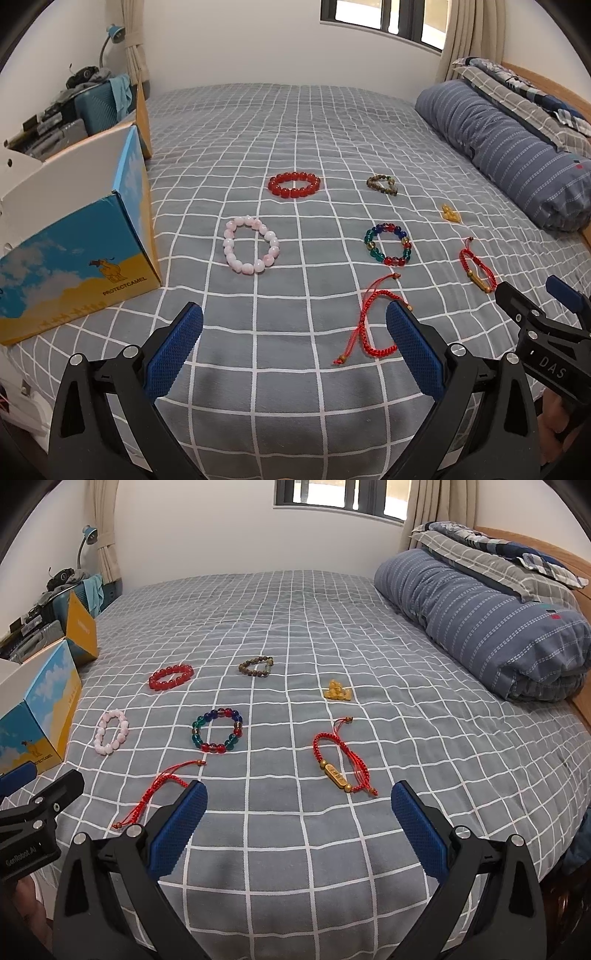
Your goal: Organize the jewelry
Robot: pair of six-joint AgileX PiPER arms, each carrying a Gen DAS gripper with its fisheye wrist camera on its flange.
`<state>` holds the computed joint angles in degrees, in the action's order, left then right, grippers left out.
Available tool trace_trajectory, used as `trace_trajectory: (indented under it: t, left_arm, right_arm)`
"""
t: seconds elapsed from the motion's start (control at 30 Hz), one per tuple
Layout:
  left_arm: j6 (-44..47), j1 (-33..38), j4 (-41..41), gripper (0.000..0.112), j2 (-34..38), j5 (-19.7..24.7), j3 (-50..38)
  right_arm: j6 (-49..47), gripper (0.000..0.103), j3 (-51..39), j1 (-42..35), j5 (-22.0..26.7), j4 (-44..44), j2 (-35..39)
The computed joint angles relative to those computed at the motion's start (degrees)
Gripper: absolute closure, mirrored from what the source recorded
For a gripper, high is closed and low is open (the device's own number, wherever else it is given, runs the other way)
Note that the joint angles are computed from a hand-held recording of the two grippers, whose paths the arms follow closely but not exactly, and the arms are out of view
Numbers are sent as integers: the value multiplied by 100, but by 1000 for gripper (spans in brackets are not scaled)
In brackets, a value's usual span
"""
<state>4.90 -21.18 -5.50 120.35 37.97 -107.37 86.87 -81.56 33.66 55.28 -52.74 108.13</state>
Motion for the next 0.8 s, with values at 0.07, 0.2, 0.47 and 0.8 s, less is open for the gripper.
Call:
trace_trajectory:
  t: [0.07, 0.2, 0.47, 0.8]
  left_arm:
    - [-1, 12, -17, 15, 26, 41, -40]
    - [16, 14, -32, 15, 57, 82, -92]
    - [61, 13, -82, 15, 48, 86, -83]
    - [43, -8, -64, 15, 1, 53, -12]
  right_arm:
    - [-9, 7, -47, 7, 55, -2, 30]
    - [19, 7, -90, 51, 136, -60, 59]
    - [-70, 7, -134, 34, 132, -20, 94]
    - [-42, 7, -102, 53, 117, -20, 48]
